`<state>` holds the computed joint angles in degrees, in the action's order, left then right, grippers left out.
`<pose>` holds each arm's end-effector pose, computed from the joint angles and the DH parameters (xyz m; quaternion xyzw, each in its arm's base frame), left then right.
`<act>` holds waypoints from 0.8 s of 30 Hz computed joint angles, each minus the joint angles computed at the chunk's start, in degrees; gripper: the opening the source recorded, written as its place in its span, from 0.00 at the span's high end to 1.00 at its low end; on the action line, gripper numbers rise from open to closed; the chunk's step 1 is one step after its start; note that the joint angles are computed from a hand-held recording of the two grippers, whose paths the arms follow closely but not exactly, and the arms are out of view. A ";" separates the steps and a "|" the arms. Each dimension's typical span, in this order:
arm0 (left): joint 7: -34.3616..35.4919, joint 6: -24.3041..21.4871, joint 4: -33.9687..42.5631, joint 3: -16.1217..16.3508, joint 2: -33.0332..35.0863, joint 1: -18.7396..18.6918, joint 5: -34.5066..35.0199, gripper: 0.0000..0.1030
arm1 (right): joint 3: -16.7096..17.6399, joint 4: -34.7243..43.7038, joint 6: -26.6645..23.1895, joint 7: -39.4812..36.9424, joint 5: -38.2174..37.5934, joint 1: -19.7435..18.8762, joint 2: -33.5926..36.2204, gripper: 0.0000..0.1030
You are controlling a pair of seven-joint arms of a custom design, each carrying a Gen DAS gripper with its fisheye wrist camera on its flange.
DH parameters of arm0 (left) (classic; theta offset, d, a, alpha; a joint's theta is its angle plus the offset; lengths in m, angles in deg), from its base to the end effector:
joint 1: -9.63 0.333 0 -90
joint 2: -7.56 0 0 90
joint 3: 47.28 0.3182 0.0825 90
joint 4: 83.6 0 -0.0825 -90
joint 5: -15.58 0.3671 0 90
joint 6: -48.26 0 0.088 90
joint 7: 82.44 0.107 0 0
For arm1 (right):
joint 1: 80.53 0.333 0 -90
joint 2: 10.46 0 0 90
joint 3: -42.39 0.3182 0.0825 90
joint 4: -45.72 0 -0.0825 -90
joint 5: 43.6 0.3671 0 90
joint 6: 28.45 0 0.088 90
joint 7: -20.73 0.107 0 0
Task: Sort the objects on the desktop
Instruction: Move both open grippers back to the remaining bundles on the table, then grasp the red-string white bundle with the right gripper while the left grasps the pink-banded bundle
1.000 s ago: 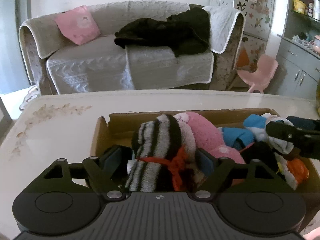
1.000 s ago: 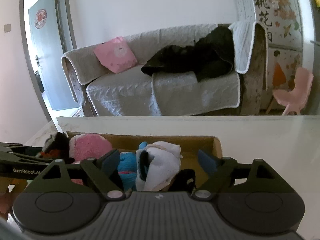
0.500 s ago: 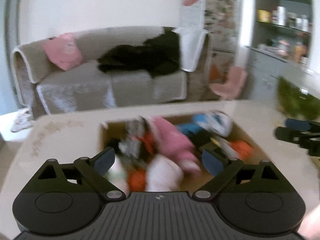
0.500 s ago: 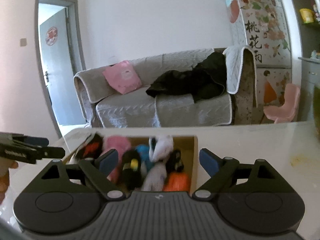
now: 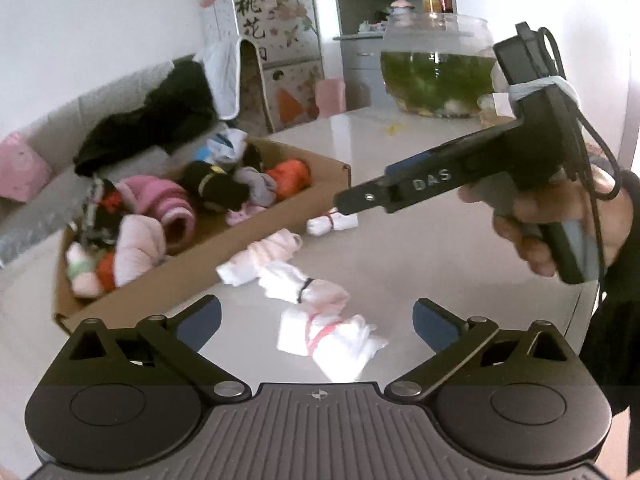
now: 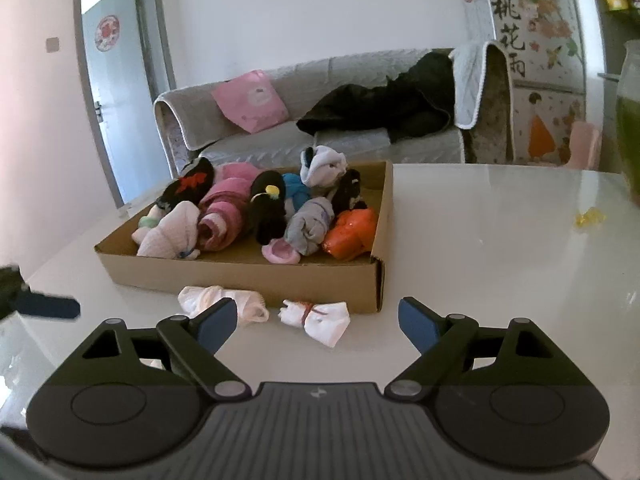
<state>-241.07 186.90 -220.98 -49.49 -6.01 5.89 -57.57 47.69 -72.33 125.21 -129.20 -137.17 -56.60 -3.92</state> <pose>0.4677 -0.0538 0.4477 -0.1931 0.8683 -0.4263 0.1643 0.4890 0.3081 0.4216 -0.5449 0.6695 -0.3252 0.3862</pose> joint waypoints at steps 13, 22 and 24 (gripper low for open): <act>-13.18 -1.75 6.00 -2.15 8.05 1.43 9.63 0.03 | -2.90 8.19 0.12 -9.50 11.89 2.21 8.71 0.20; -9.94 -1.73 5.06 -2.29 7.97 1.76 8.32 0.04 | -2.90 6.15 -4.61 -10.43 14.02 5.49 7.58 0.27; -9.92 -1.56 5.00 -2.40 7.93 1.73 8.29 0.04 | -2.68 5.96 -5.77 -10.45 14.15 5.78 7.42 0.39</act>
<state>-251.00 185.34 -215.99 -51.89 1.92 7.61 -49.28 45.01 -66.36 119.43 -139.65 -123.02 -50.82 3.50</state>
